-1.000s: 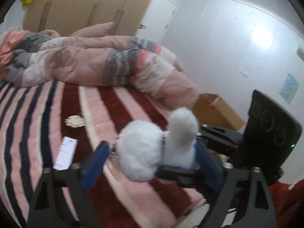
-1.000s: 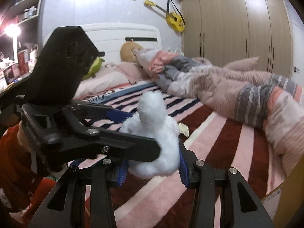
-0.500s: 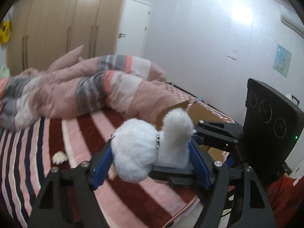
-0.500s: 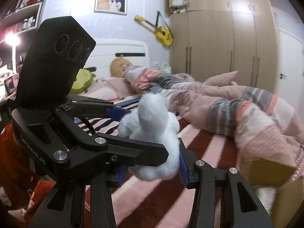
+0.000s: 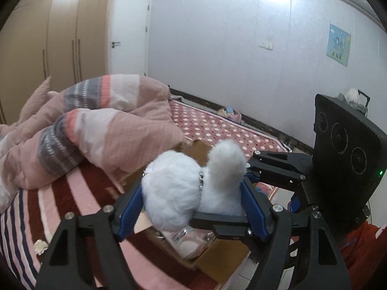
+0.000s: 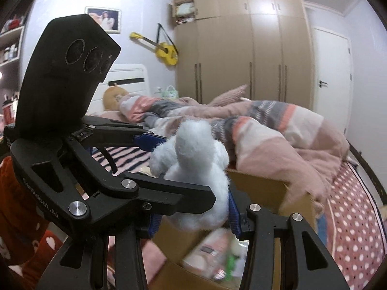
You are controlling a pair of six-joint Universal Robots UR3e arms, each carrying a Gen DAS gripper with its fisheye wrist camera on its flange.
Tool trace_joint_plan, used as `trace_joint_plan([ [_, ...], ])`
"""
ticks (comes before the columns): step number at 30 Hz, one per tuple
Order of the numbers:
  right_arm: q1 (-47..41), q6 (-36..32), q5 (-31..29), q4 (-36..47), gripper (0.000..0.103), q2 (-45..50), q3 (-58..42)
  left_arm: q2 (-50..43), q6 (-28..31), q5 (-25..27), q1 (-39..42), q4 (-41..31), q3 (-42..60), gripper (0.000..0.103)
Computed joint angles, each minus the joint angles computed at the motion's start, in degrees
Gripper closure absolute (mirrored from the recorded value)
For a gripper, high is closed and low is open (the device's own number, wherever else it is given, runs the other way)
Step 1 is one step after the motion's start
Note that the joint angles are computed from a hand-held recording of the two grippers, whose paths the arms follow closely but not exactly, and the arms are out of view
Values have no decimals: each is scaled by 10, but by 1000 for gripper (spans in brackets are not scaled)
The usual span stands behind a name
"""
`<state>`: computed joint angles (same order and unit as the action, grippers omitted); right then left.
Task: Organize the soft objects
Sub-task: 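Lift the white bunny and carry it toward the cardboard box, then lower the white bunny into the cardboard box and open the right gripper, then grasp the cream fabric flower with the right gripper while the left grasps the white paper tag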
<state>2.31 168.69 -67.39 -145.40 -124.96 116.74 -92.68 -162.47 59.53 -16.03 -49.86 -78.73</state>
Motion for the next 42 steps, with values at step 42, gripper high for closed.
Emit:
trace_joint_plan([
  [42,281,58,-161,-45,25,298,-205,282,142,-8,318,-168,-175,7],
])
